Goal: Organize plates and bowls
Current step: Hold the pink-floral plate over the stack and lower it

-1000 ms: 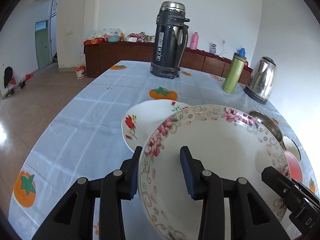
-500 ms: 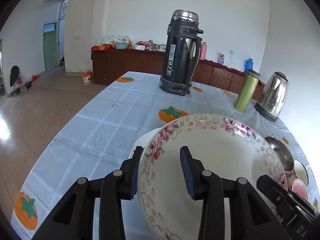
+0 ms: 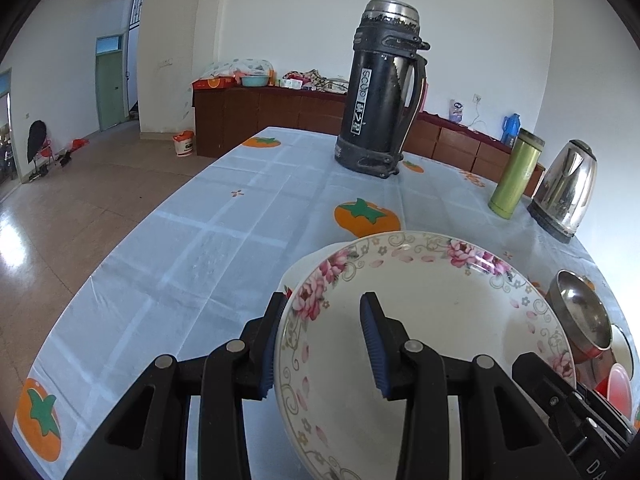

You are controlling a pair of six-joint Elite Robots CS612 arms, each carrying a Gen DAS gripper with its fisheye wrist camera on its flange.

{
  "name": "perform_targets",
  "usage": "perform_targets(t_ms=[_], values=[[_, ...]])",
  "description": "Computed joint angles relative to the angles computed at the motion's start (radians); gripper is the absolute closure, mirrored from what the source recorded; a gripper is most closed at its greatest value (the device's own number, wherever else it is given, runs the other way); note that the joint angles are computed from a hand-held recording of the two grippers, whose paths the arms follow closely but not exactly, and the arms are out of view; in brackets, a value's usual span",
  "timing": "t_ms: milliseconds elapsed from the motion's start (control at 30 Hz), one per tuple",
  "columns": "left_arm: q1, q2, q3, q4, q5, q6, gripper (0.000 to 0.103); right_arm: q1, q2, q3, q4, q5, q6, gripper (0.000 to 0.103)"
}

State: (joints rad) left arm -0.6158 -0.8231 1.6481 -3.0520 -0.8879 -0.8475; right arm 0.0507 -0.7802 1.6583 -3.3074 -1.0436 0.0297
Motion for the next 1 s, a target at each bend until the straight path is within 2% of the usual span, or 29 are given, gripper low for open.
perform_targets(t_ms=[433,1000], values=[[0.005,0.013,-0.015,0.046,-0.007,-0.019,0.063,0.006,0.013,-0.011,0.008,-0.015,-0.018,0.077],[0.002,0.023,-0.022,0.05,0.022,-0.01,0.063,0.015,0.019,-0.017,0.001,-0.051,-0.036,0.077]])
